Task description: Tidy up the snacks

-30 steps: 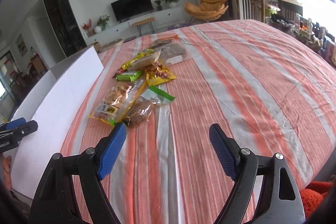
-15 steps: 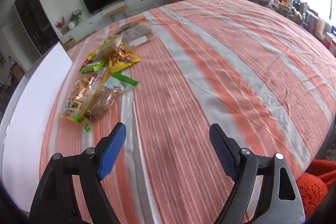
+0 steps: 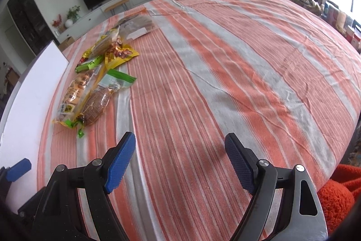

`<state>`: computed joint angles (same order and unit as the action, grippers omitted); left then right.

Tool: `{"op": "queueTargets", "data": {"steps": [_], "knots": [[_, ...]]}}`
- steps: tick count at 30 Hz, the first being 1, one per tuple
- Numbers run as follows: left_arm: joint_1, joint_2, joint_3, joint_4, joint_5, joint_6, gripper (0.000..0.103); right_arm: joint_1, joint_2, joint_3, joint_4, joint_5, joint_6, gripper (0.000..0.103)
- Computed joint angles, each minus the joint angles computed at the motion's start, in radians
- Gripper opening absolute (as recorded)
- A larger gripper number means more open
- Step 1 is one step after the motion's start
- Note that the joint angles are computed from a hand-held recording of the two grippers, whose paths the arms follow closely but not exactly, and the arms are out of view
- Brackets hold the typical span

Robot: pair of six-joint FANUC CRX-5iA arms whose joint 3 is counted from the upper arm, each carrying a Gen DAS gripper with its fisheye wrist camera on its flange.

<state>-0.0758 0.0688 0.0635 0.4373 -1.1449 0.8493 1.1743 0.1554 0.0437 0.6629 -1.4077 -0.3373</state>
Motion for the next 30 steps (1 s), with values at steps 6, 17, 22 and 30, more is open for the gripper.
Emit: {"op": "queueTargets", "data": {"steps": [6,17,22,30], "knots": [[-0.008,0.287,0.481,0.035,-0.327,0.116,0.103,0.009,-0.052,-0.070,0.028,0.029,-0.123,0.084],[-0.153,0.639,0.972,-0.263,-0.471,0.276,0.103,0.015,-0.058,-0.074,0.038,0.031,-0.115,0.084],[-0.162,0.615,0.843,-0.233,-0.395,0.354,0.099,0.024,-0.061,-0.077,0.060,0.023,-0.130,0.084],[-0.151,0.486,0.560,0.057,-0.292,0.266,0.088,0.041,-0.062,-0.085,0.118,-0.032,-0.185,0.084]]}}
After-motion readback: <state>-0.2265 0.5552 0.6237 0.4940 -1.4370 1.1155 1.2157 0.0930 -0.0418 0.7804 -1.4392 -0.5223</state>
